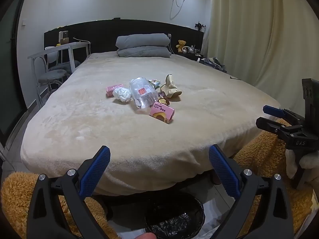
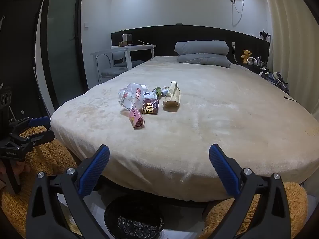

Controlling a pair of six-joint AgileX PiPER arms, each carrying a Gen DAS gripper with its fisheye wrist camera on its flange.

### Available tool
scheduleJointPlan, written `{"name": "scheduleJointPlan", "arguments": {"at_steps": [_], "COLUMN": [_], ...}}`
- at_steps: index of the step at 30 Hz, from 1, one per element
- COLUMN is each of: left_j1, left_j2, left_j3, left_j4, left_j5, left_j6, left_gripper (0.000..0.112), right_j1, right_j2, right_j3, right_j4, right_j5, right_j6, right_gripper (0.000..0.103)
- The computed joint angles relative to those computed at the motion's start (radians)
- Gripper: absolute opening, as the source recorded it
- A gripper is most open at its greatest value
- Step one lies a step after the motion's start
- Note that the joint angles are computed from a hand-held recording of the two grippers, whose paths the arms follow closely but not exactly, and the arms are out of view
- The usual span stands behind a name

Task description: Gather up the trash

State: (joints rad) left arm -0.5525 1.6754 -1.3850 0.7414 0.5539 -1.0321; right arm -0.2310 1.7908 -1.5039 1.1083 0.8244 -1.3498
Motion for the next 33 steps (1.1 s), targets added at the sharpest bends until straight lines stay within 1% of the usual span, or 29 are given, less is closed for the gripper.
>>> {"name": "scheduleJointPlan", "arguments": {"at_steps": [2, 4, 5, 6, 7, 9, 10, 11, 18, 24, 33], "left_j1": [0.005, -0.010, -0.014, -0.012, -0.013, -0.022, -0.007, -0.015, -0.006, -0.010, -0.014], "left_j2": [0.004, -0.009, -0.007, -0.013, -0.014, -0.015, -0.007, -0.003, -0.006, -0.011, -0.008], "left_j3": [-0.003, 0.032, 0.027, 0.033, 0.034, 0.035, 0.021, 0.015, 0.014, 0.027, 0.019], "left_j4": [0.010, 0.100, 0.110, 0.106, 0.098, 0.095, 0.057, 0.059, 0.021, 0.052, 0.039], "left_j5": [-0.004, -0.031, -0.020, -0.026, -0.027, -0.022, -0.030, -0.020, -0.030, -0.043, -0.040], "left_j6": [-0.009, -0.084, -0.089, -0.090, -0.083, -0.072, -0.033, -0.034, 0.002, -0.034, -0.018], "left_gripper": [0.097, 0.097, 0.097, 0.097, 0.097, 0.097, 0.097, 0.097, 0.097, 0.097, 0.097], "right_j1": [0.000, -0.001, -0.003, -0.004, 0.006, 0.007, 0.007, 0.007, 0.008, 0.010, 0.009], "right_j2": [0.001, -0.004, -0.008, -0.014, 0.005, 0.006, 0.008, 0.011, 0.006, 0.006, 0.009], "right_j3": [-0.003, 0.004, 0.012, 0.017, -0.017, -0.017, -0.018, -0.021, -0.019, -0.016, -0.021], "right_j4": [-0.010, -0.008, -0.003, -0.005, -0.042, -0.043, -0.042, -0.043, -0.048, -0.047, -0.048], "right_j5": [0.005, 0.006, 0.006, 0.007, 0.010, 0.008, 0.007, 0.007, 0.008, 0.003, 0.005], "right_j6": [0.012, 0.008, 0.001, 0.003, 0.044, 0.044, 0.043, 0.045, 0.049, 0.044, 0.046], "right_gripper": [0.099, 0.099, 0.099, 0.099, 0.099, 0.099, 0.099, 0.099, 0.099, 0.099, 0.099]}}
